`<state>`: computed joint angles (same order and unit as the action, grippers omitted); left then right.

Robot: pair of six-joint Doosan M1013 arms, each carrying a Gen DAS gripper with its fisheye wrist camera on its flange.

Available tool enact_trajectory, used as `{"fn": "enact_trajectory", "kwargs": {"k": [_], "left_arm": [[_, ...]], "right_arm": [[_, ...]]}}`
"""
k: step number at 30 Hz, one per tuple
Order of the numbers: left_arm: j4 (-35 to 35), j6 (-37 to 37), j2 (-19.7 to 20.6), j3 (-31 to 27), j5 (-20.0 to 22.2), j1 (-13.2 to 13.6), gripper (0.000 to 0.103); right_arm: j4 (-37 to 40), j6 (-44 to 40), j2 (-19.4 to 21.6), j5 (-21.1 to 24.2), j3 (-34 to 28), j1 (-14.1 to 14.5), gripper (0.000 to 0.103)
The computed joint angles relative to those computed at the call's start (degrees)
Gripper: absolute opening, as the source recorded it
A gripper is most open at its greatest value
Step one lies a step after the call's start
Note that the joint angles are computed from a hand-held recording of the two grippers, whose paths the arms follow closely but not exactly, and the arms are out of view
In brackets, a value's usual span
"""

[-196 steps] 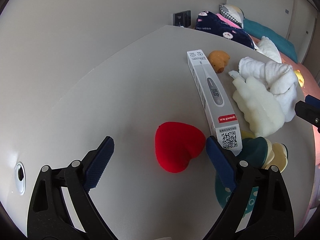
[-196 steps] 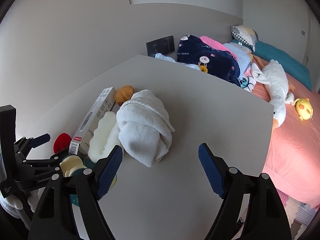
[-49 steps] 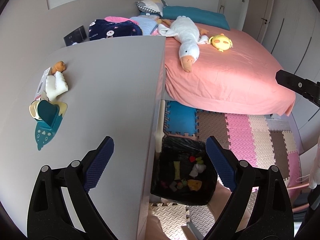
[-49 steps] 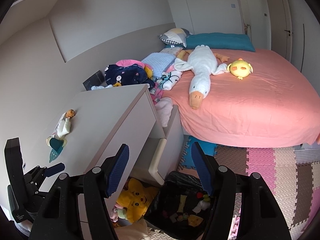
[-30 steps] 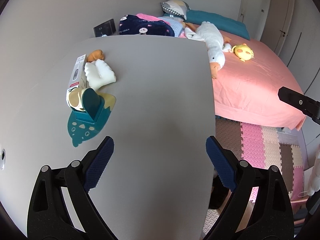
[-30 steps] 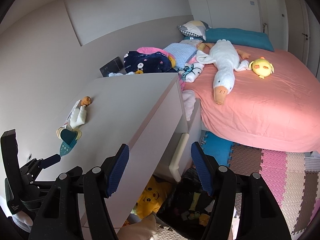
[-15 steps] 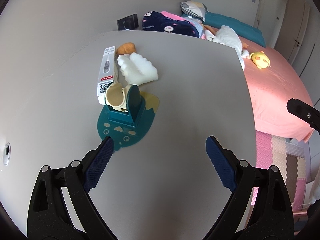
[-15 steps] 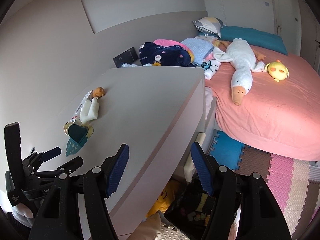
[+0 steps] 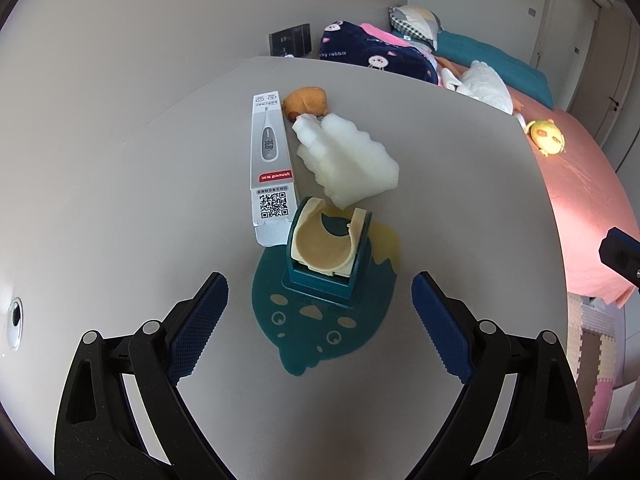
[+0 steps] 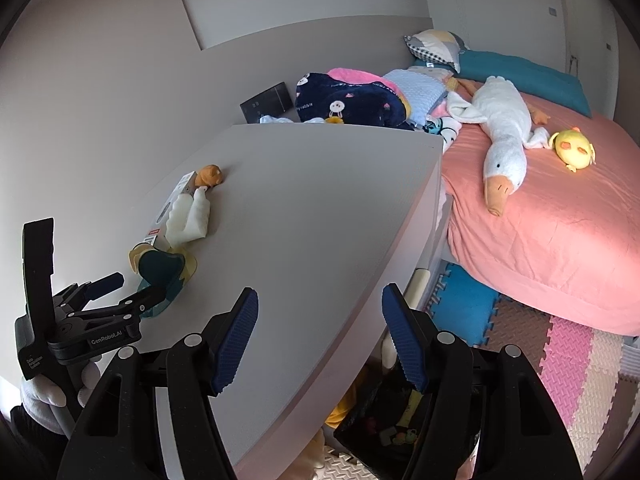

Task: Collect trash
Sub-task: 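Grasp the teal-beige cup holder with left tool while right tool grasps the white foam block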

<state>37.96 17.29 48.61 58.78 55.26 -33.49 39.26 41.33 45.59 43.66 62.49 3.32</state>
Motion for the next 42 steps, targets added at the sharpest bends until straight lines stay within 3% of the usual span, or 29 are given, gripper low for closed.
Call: {"fn": "enact_trajectory", "kwargs": {"k": [6, 9, 23, 29, 36, 42], "left_arm": [[-1.23, 1.58, 0.25, -0.08, -1.53, 0.95, 0.065], [-1.9, 2.64, 0.34, -0.15, -2.19, 1.24, 0.059], [0.2, 2.82, -0.09, 0.84, -2.82, 1.43, 0.057], [1.13, 1.53, -2.68, 5.05, -4.09, 0.97, 0.057], [0.08, 0.05, -6.88, 12.31, -10.75, 1.15, 0.057], [0.57, -3.7, -8.61, 15.44, -11.05, 1.45, 0.058]], "right_arm": [[-1.11, 1.16, 0.95, 0.36, -1.56, 0.72, 0.065], [-1.58, 1.41, 1.51, 0.8, -2.47, 1.13, 0.065], [-3.31, 2.67, 4.82, 4.65, -7.89, 3.88, 0.065], [-3.63, 2.09, 5.27, 5.28, -8.62, 5.17, 0.065], [-4.05, 1.69, 5.11, 5.49, -8.21, 6.53, 0.065], [-3.94, 0.59, 4.59, 5.26, -7.26, 7.68, 0.065]]}}
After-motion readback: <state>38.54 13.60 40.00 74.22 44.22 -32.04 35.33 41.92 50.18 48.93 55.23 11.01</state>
